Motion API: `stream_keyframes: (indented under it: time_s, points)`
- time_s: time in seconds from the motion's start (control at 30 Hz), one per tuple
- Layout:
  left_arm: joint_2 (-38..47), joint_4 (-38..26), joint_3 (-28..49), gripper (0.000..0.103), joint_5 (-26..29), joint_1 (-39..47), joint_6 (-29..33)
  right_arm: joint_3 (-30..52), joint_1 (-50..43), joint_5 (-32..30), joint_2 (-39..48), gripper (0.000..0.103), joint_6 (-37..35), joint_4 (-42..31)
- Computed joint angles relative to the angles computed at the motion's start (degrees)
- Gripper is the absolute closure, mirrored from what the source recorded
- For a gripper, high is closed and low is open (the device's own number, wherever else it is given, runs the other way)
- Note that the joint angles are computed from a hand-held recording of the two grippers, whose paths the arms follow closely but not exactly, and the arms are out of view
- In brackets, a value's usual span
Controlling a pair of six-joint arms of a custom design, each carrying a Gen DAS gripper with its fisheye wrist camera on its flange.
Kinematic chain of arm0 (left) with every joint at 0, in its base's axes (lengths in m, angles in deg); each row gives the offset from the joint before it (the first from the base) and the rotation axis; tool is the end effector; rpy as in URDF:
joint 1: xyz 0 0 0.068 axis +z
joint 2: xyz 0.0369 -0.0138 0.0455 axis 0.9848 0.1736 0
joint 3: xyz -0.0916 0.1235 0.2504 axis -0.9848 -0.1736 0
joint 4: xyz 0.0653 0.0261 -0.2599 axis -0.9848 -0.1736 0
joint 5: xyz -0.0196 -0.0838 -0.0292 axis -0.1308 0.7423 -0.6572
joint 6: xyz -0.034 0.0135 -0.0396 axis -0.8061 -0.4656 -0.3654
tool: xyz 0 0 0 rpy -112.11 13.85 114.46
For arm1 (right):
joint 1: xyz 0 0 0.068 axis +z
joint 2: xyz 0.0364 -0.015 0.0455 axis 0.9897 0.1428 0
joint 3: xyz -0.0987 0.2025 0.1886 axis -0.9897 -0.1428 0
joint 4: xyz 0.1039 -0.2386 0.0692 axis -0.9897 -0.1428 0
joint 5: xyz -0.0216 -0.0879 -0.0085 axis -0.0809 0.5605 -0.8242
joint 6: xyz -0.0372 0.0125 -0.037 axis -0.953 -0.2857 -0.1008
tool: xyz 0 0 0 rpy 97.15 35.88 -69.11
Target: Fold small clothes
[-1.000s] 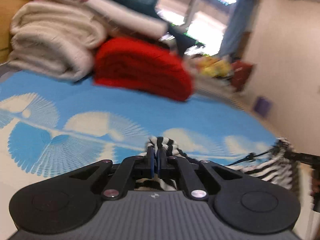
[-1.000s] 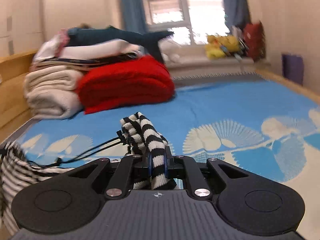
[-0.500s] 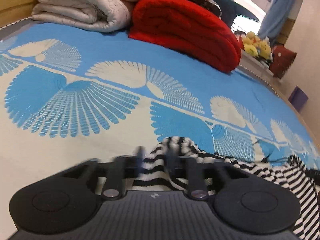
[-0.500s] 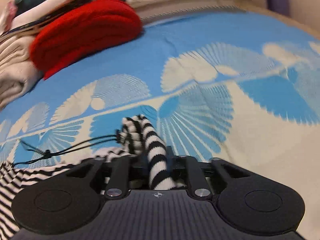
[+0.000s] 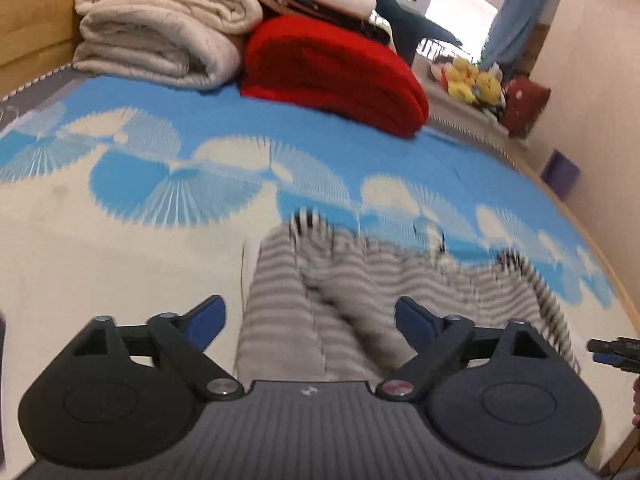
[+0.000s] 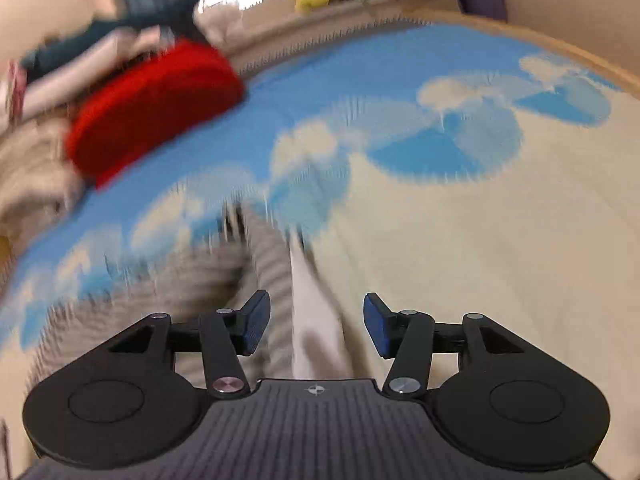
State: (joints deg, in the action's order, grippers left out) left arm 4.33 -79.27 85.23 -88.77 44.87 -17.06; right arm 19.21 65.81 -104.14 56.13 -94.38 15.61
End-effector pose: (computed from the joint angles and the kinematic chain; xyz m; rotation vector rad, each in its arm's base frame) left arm 0.1958 -0.1173 0.2407 -0.4549 2.2379 -0.1609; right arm 0.3493 -0.0847 0.2133 0.0421 2.4592 0.3737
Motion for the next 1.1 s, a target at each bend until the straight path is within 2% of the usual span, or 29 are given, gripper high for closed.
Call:
stream_keyframes:
  time_s: [0.07,0.13,0.2,0.27,0.3,0.37,0.43,0.5,0.53,0.6,0.63,0.67,0.83,0.93,1.03,1.1]
  points:
    - [-1.00,3.79,-5.49,0.008,-0.09,-2.21,-0.83,-5.11,0.66,0.87,-1.67,0.050,-2.21,2.78]
    - [-0.34,3.71,-7.59,0.008,3.16,-0.34,1.23,-8.21,2.08,2.38,-2.16,0.053,-4.05,6.54]
    - [-2.93,7.02,-11.17,0.008,7.34,2.20,4.81,-9.26,2.78,2.70,-1.59,0.055,-4.59,9.08]
    - [-5.06,10.77,-14.22,0.008,10.10,3.50,5.33,-8.60,2.86,3.33,-0.69,0.062,-4.13,9.44]
    - [-5.12,12.07,-15.00,0.008,9.78,3.14,5.19,-7.96,2.65,2.69,-0.18,0.067,-3.52,8.84]
    - [-3.22,14.90,-15.64,0.008,9.03,2.61,7.14,-7.23,2.48,1.77,-0.05,0.081,-2.64,8.13]
    - [-0.14,15.51,-14.88,0.009,10.95,2.86,8.52,-6.95,1.83,0.36,-0.54,0.088,-2.50,7.31]
    - [2.04,17.31,-15.09,0.027,15.35,4.58,11.19,-7.06,1.25,-0.81,-0.93,0.090,-2.74,7.14]
    - [2.72,18.64,-15.89,0.048,18.39,6.13,13.46,-7.04,0.92,-1.51,-0.72,0.090,-2.97,7.34]
    - [1.92,22.07,-18.56,0.063,22.87,8.85,15.08,-6.52,0.62,-1.28,0.37,0.091,-2.85,7.38]
    - [1.07,22.46,-19.31,0.080,23.57,9.45,15.76,-6.09,0.47,-0.94,1.14,0.091,-2.85,7.23]
    - [-0.16,20.90,-19.26,0.090,21.70,8.88,16.11,-5.83,0.43,-0.29,1.61,0.092,-2.51,7.30]
    - [-7.98,14.07,-19.78,0.094,13.15,5.98,17.71,-6.02,-0.75,1.21,1.29,0.095,-0.04,9.91]
    - [-11.49,8.52,-19.87,0.096,9.44,4.88,17.56,-5.61,-3.39,-2.71,-0.52,0.096,3.68,10.81]
    - [-14.11,6.16,-20.59,0.096,8.01,4.05,18.18,-7.30,-4.86,-7.12,-4.23,0.096,1.95,11.01]
    - [-11.48,6.10,-20.41,0.096,8.76,5.13,19.63,-6.17,-3.93,-4.19,-2.55,0.096,-0.53,8.86]
